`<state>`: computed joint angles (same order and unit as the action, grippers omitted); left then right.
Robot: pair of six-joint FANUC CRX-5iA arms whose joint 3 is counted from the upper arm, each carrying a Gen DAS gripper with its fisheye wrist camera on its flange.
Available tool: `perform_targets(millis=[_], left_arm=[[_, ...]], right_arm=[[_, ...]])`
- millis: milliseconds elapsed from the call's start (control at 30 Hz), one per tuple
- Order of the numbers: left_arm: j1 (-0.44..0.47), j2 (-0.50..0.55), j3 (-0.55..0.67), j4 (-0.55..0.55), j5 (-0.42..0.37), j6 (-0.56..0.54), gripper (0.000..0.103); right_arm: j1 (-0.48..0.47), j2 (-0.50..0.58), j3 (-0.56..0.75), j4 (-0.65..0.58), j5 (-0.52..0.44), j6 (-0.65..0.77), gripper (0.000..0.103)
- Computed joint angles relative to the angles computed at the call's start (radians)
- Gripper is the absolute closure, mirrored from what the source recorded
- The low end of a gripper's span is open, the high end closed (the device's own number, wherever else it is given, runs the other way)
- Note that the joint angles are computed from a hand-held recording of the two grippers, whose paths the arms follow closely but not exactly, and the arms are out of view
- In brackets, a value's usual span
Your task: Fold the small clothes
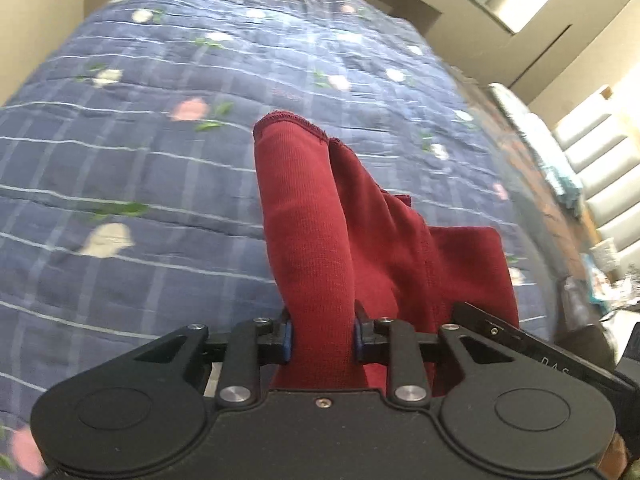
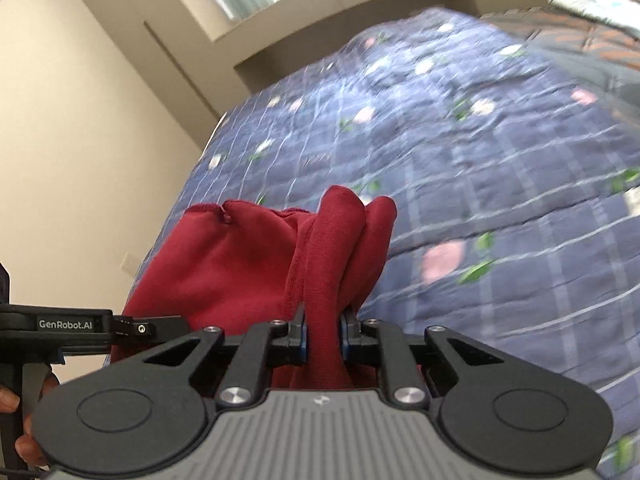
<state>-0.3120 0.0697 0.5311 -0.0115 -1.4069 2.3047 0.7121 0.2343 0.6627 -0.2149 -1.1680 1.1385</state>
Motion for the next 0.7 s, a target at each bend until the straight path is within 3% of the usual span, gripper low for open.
perform_targets(millis=[233, 333, 467, 533, 700], left_arm=[[0.056, -0.095, -0.189, 0.034, 0.013, 0.014, 0.073], [0.062, -0.124, -0.239, 0.039, 0.046, 0.013, 0.071], [0.061, -0.124, -0.239, 0.016, 0.026, 0.006, 0.061], [0.056, -0.12, -0.233, 0.001, 0.013, 0.005, 0.049], [0.046, -0.121, -0.222, -0.027, -0.02, 0.022, 0.026]], right_arm=[[0.045, 0.023, -0.019, 0.027, -0.04, -0.065, 0.086], [0.056, 0.018, -0.032, 0.066, -0.05, -0.093, 0.08], [0.078, 0.019, -0.041, 0.138, -0.063, -0.119, 0.057], [0.087, 0.01, -0.057, 0.162, -0.056, -0.134, 0.049], [0.12, -0.01, -0.089, 0.227, -0.057, -0.172, 0.012]])
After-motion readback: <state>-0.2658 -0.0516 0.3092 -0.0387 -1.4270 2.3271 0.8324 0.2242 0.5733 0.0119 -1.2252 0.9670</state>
